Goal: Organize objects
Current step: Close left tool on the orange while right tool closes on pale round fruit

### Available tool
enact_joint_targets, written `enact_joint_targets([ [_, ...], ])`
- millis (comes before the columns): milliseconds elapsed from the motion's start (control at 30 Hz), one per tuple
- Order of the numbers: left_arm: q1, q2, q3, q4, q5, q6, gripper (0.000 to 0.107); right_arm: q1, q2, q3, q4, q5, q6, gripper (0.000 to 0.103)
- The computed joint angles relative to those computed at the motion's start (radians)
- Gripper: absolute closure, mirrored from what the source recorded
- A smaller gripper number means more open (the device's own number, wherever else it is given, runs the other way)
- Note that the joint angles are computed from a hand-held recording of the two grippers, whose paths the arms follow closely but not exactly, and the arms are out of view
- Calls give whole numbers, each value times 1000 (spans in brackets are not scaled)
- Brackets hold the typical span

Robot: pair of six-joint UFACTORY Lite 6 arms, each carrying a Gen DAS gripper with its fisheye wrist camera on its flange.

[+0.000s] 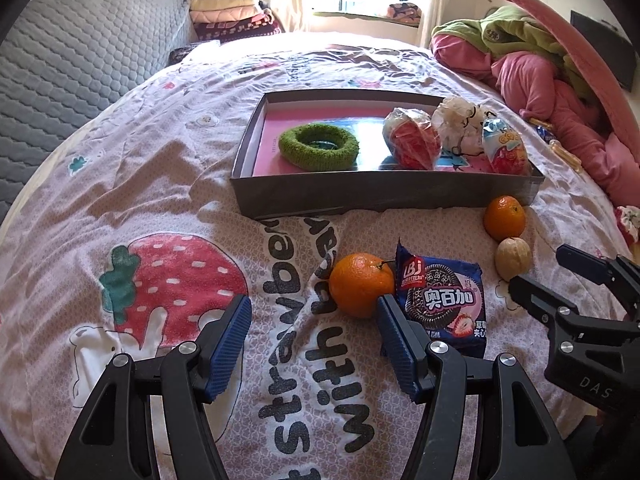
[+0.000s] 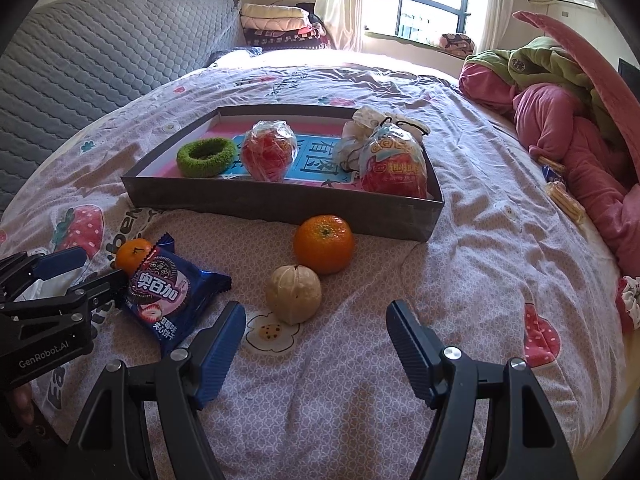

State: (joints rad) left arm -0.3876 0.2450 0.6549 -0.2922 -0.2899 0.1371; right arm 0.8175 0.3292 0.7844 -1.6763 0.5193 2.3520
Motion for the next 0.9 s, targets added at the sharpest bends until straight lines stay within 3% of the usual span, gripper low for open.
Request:
enact_joint_targets([
  [333,3,71,69,312,-6,-292,40,-28,42,27,-68,-49,90,31],
  [533,20,132,123,520,-16,-489,40,-57,42,13,-141,-71,188,42],
  [733,16,173,159,530,-10,-500,43,-77,47,10,-208,-84,253,55],
  [900,7,184,173,507,-8,-480,53,-75,56,19,-232,-81,268,63],
])
